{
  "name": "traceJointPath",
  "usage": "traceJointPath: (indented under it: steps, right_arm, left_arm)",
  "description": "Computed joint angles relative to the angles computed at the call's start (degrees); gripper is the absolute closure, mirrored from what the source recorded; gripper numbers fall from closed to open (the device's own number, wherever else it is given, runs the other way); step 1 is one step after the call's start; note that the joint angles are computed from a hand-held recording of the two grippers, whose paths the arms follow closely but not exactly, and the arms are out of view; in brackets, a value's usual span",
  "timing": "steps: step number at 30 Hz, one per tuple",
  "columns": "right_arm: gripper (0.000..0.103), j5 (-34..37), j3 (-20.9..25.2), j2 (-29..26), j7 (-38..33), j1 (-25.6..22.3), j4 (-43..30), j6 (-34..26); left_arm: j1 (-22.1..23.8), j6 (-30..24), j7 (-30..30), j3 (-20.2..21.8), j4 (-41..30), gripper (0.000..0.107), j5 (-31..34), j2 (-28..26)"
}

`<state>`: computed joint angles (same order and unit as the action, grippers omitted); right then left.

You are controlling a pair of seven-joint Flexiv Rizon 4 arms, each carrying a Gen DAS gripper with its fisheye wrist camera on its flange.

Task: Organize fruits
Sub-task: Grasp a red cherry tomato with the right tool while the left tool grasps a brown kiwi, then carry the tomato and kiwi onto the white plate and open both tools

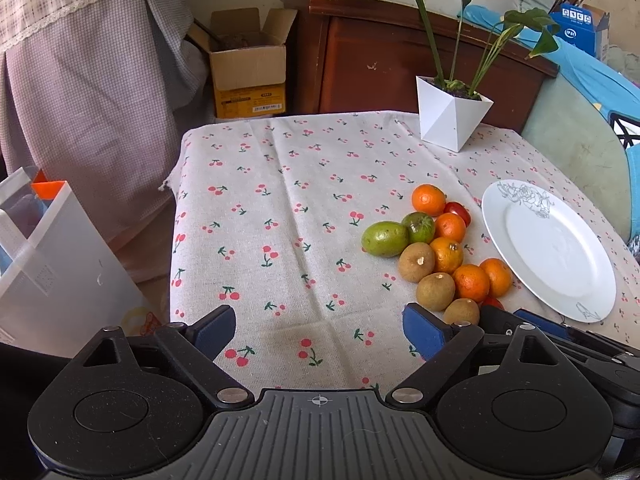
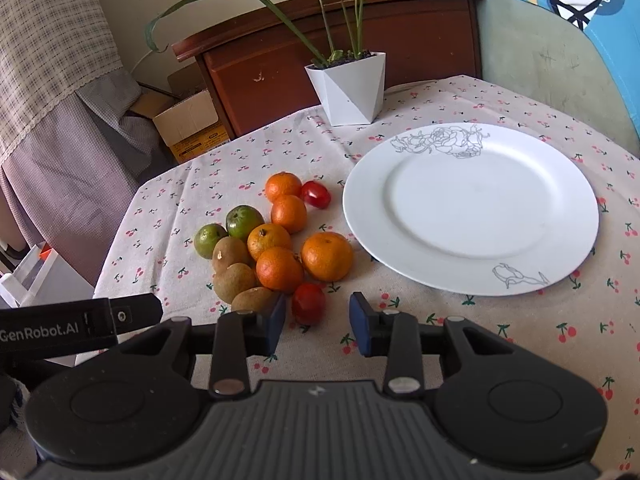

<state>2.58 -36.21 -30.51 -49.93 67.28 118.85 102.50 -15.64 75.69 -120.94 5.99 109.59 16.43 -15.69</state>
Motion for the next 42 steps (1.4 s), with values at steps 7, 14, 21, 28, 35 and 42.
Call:
traceJointPath:
  steps: [7,14,21,28,35,42]
  right_arm:
    - [0.085,0.4,0.3,0.4,-1.1,-0.2,0.6,0.9]
    - [0.085,1.5,-1.5,2.3,-1.6,1.2,2.9,0.5]
    - [0.085,2.6,-3.9,3.8,-0.9,2.9,5.2,0.2]
    - [0.085,2.3,-4.7,4.7,1.3,2.9,6.4,-0.5]
    - [0.085,1.9,-2.4,5.5,2.6,0.7,6.9,0.2]
    - [0.085,2.2,-0.4,6.0,1.9,-1.0,6.9,1.5]
  left_arm:
    - [1.2,2.7,4.3,-2.2,1.6,0.025,-3.4,-0.1]
    - [3.8,8.1,14.6,-7.5,4.5,0.035,-12.8,-1.1]
    - [5.8,12.9,25.0,-13.6,6.6,0.053,-22.2,-2.8]
    - [4.6,15.6,29.5,-14.9,6.2,0.064,-27.2,-5.3]
    - [1.4,16.8,29.6,-12.2,4.7,0.077,-27.5,-7.2]
    - [1.6,18.3,29.8,-12.7,5.0,0.083,-27.6,-7.3]
